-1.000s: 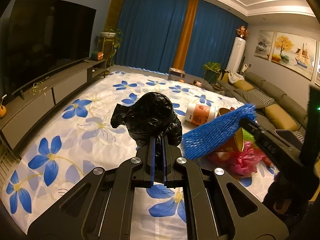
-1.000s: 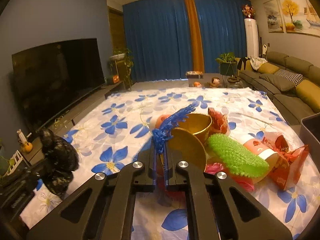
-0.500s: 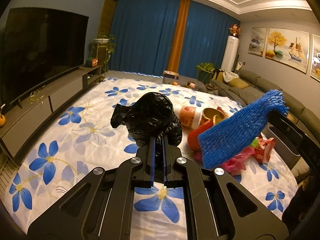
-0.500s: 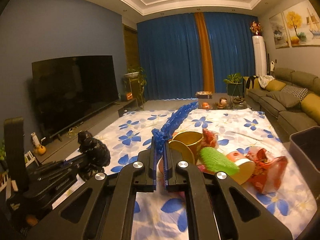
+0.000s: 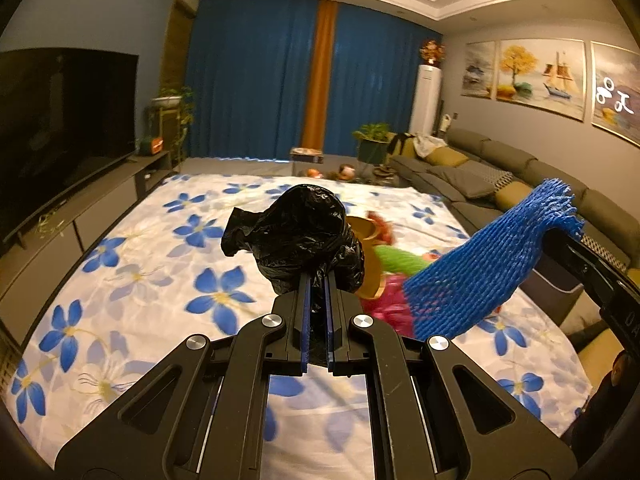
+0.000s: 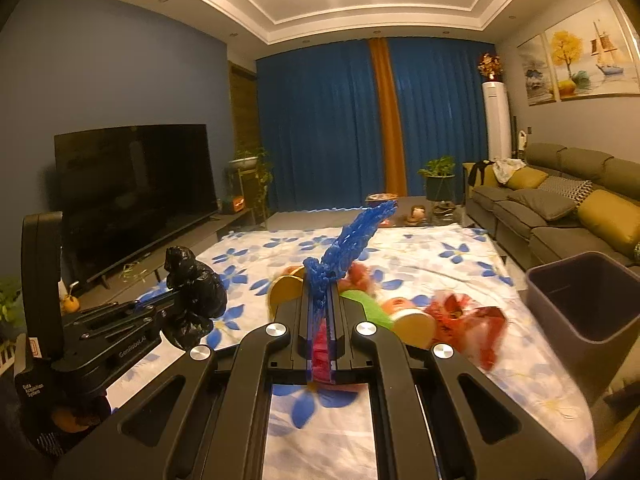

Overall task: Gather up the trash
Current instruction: 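Carry black bag and blue net to the bin and open both grippers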

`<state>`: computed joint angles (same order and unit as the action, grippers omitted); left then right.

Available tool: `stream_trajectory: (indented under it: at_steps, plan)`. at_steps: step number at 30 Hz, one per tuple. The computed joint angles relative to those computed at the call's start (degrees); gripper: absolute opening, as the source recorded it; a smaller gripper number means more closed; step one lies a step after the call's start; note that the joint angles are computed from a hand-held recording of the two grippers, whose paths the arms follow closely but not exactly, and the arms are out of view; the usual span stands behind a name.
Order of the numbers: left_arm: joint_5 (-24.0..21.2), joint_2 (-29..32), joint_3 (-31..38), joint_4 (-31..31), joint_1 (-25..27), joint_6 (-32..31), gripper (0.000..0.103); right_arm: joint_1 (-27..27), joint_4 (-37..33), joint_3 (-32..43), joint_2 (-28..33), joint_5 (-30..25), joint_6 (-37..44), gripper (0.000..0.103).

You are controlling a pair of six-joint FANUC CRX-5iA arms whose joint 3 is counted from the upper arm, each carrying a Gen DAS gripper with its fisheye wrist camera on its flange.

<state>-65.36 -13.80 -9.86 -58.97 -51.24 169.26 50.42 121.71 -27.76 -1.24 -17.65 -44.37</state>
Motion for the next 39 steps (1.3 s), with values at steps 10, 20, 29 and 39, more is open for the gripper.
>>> stream_trajectory:
  at_steps: [10, 20, 29, 39]
  plan:
    - [6.2, 6.1, 5.2, 1.1, 0.0, -4.3, 0.005, -1.1, -6.4, -5.1, -4.7, -4.5, 5.2, 0.006]
    - [12.7, 13.4, 12.4, 2.1, 0.4, -9.8, 0.005, -3.4, -11.2, -8.8, -8.7, -10.8, 9.6, 0.006]
    - [23.2, 20.7, 19.5, 5.8, 3.1, -16.5, 0.005, -9.4, -11.1, -10.3, -9.9, -15.6, 9.0, 0.006]
    - [34.8, 29.4, 27.1, 16.0, 7.3, -26.5, 0.005, -14.8, -11.5, -10.9, -8.8, -18.3, 7.6, 0.006]
